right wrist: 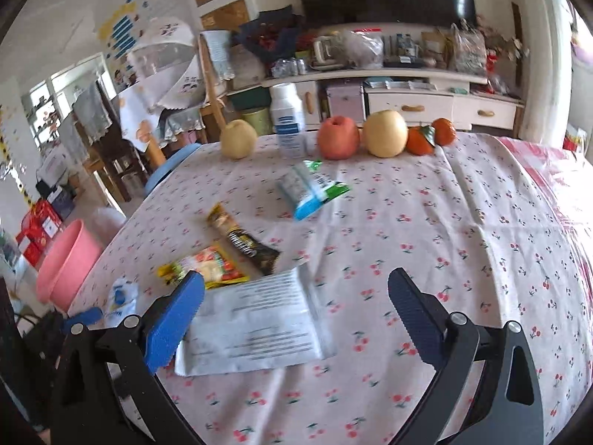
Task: Collect trash
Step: 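Grasp the red cookie bag with the left tool while the right tool grasps the yellow-green snack bag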
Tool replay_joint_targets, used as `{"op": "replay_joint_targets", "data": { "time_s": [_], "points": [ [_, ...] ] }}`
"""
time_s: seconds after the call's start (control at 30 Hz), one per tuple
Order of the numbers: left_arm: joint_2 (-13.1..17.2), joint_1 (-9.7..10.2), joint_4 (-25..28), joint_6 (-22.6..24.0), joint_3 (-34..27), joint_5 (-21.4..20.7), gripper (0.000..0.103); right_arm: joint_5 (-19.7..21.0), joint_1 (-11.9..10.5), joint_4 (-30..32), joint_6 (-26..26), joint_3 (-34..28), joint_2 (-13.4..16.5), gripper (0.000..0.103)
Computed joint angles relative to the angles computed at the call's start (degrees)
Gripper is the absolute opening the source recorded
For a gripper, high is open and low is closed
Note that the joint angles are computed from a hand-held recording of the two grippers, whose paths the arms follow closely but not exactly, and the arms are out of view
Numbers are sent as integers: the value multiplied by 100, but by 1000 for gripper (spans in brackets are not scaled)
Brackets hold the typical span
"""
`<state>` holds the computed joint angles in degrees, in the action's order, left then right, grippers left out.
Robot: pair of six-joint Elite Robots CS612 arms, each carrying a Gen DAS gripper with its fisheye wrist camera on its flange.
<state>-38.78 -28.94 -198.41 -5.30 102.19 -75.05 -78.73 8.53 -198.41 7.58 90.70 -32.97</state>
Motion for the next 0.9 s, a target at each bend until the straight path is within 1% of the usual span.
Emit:
{"op": "replay_joint_targets", "data": {
  "time_s": [0.07, 0.2, 0.33, 0.4, 0.47, 0.53, 0.57, 0.63, 0.67, 0.77, 0.9],
  "points": [
    [19, 9, 157, 209, -60, -69, 92, 105, -55, 68, 35, -46, 20, 98],
    [14, 125, 513, 558, -186, -353, 92, 438, -141, 340, 82, -167, 61, 98],
    [4, 279, 944, 764, -322, -632, 92, 598, -163, 778, -9, -398, 146, 98],
    [16, 354, 1241, 846, -420, -811, 92, 729, -162, 1045, -43, -535, 205, 98],
    [43, 388, 1351, 970, -486, -930, 92, 876, -149, 1221, -145, -628, 241, 98],
    [63, 414, 1408, 1004, -543, -1081, 92, 913, -110, 1382, -300, -701, 265, 98],
    [82, 440, 1495, 999, -602, -1234, 92, 920, -99, 1432, -336, -727, 276, 98],
    [123, 451, 1687, 994, -703, -1360, 92, 949, -66, 1577, -434, -799, 302, 98],
    [137, 441, 1726, 1012, -724, -1368, 92, 1005, -51, 1655, -496, -841, 318, 98],
    [190, 464, 1727, 944, -798, -1612, 92, 1163, -11, 1818, -683, -927, 352, 98],
    [222, 450, 1671, 962, -830, -1628, 92, 925, 69, 1969, -907, -1032, 389, 98]
  ]
}}
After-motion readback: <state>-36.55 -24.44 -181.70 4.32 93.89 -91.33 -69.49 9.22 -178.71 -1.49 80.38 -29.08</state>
